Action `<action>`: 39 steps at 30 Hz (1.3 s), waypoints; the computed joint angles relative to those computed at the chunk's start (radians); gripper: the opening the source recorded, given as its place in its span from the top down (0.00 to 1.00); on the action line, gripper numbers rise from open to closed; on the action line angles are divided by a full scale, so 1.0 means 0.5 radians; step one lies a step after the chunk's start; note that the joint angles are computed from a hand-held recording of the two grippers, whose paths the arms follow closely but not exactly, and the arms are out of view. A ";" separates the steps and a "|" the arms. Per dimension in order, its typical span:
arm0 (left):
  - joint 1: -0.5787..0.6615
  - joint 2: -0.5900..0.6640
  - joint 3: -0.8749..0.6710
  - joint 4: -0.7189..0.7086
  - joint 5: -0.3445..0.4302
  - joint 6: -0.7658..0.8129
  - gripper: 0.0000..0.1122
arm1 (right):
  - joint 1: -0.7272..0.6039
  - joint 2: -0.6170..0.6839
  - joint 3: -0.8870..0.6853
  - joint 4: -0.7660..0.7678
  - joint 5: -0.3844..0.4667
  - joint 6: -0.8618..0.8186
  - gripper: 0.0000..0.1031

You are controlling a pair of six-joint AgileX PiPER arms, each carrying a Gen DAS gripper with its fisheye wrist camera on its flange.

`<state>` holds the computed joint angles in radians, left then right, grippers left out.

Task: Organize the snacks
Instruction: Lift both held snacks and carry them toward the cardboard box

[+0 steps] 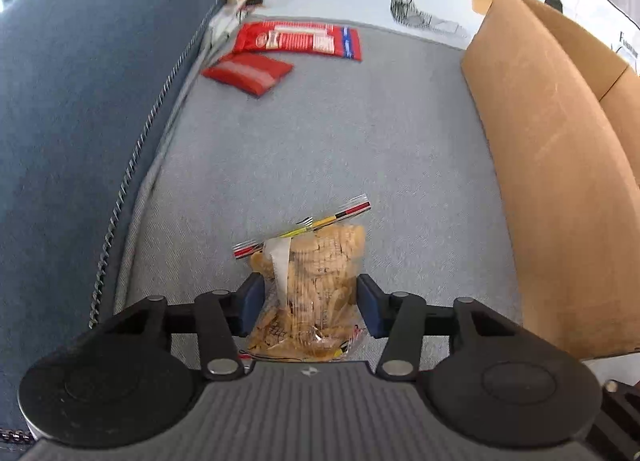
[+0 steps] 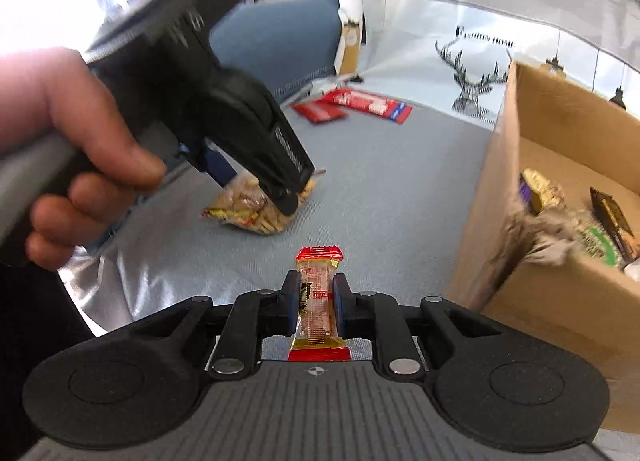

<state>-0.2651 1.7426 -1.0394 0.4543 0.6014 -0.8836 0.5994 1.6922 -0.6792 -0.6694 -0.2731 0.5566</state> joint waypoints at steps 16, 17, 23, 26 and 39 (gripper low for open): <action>-0.174 -0.329 0.083 0.602 -0.104 -0.804 0.52 | -0.534 -0.498 -0.007 -0.973 -0.488 1.018 0.83; -0.203 -0.340 0.076 0.658 -0.099 -0.870 0.52 | -0.597 -0.504 -0.053 -1.030 -0.523 1.086 0.83; -0.374 -0.335 0.000 0.986 -0.076 -1.214 0.52 | -0.976 -0.397 -0.379 -1.217 -0.650 1.231 0.83; -0.452 -0.312 -0.040 1.154 -0.092 -1.362 0.52 | -1.112 -0.306 -0.491 -1.198 -0.622 1.206 0.83; -0.721 -0.042 -0.321 1.586 -0.179 -1.735 0.52 | -1.424 -0.112 -0.504 -0.976 -0.602 1.154 0.83</action>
